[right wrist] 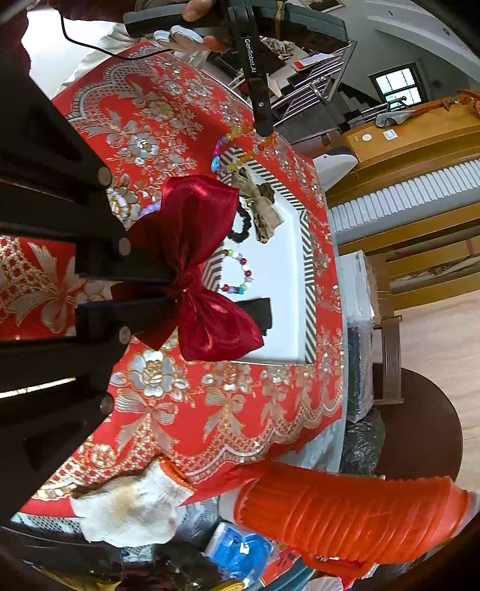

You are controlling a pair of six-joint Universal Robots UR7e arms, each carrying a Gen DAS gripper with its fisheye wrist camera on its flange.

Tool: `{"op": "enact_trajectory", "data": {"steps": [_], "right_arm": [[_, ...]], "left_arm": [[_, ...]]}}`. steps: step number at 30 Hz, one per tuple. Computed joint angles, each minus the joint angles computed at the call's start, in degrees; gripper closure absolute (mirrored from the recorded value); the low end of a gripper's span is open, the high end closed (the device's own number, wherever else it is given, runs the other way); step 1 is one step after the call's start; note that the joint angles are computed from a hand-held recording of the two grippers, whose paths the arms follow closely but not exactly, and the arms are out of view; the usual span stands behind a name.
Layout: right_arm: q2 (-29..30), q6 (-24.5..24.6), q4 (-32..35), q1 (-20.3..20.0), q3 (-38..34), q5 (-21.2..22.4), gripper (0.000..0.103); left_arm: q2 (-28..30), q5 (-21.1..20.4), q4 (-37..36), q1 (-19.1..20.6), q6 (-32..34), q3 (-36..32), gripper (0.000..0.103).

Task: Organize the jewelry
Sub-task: 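Grasp the amber bead bracelet with the left gripper while the right gripper grasps the red bow, then carry the amber bracelet into the tray with the left gripper while the right gripper drops the bow there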

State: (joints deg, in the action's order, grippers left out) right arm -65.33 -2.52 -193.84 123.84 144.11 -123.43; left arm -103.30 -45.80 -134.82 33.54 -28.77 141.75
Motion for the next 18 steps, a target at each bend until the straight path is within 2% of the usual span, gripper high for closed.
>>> {"op": "enact_trajectory", "data": {"steps": [5, 18], "right_arm": [[1.73, -1.01, 0.55, -0.46, -2.63, -0.51, 0.095], [5.97, -4.53, 3.92, -2.82, -9.80, -1.57, 0.095]], "left_arm": [[4.70, 1.11, -4.08, 0.55, 2.58, -1.28, 0.097], [15.88, 2.16, -13.24, 5.17, 8.09, -5.41, 0.097]]}}
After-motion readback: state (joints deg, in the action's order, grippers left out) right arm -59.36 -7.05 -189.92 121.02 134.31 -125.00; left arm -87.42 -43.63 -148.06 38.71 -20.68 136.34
